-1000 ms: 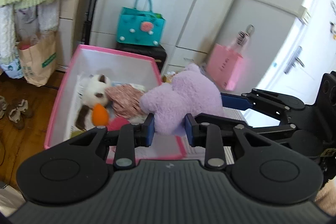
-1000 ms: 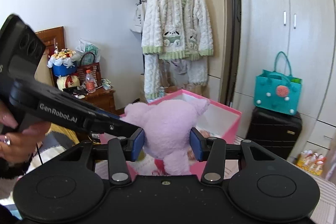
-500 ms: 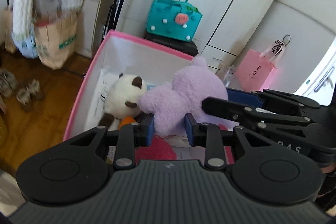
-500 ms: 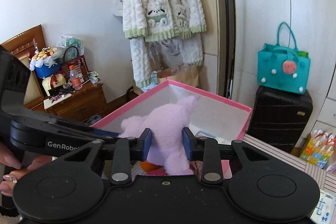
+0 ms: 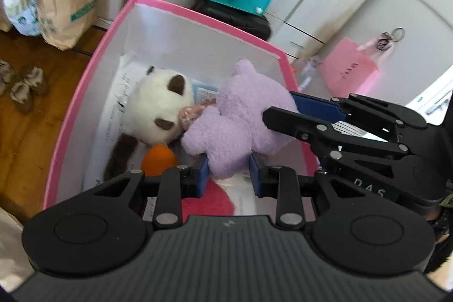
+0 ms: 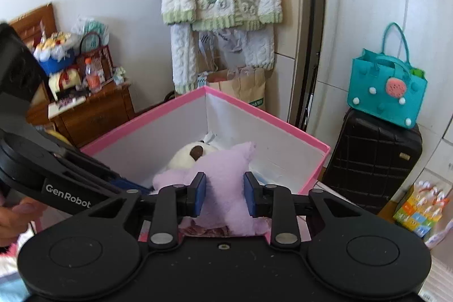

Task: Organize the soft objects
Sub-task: 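Lower the lilac plush into the box and open both grippers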

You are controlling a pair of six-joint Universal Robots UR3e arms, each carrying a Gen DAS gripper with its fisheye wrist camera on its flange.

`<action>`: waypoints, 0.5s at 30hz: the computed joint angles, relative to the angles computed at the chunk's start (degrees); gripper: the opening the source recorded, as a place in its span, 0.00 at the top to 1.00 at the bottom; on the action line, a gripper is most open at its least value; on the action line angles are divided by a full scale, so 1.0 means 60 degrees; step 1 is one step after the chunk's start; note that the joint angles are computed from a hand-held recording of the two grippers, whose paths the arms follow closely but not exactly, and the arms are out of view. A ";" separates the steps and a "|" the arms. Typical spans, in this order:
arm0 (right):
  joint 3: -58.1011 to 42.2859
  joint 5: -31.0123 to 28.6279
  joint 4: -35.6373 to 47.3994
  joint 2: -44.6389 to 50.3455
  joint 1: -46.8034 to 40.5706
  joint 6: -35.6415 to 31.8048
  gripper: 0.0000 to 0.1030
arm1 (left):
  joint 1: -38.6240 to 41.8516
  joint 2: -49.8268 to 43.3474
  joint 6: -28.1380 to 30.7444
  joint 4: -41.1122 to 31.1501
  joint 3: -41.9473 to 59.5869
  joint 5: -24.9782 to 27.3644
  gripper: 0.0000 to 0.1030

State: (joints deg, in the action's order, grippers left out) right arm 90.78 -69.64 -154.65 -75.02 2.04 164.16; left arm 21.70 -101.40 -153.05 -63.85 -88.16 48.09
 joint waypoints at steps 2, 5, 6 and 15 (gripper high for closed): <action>-0.0219 -0.0618 -0.0251 0.0350 0.0282 -0.0461 0.83 | -0.0067 -0.0014 -0.0152 0.0116 -0.0052 0.0091 0.74; -0.0732 -0.1480 0.0026 0.0797 0.0572 -0.0994 0.88 | -0.0074 0.0062 -0.0145 -0.0435 0.0121 0.0262 0.68; -0.0602 -0.1657 -0.0294 0.0779 0.0573 -0.0656 0.85 | 0.0002 0.0264 -0.0091 -0.0467 -0.0050 0.0267 0.68; 0.1230 0.0281 0.0459 -0.1679 -0.0598 -0.0111 0.75 | 0.0303 0.2373 0.0683 0.1049 -0.1878 0.0905 0.66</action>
State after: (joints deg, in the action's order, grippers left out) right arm 98.15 -67.96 -151.90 -85.09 -1.55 163.49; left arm 23.52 -87.16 -148.95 -57.55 -99.43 53.52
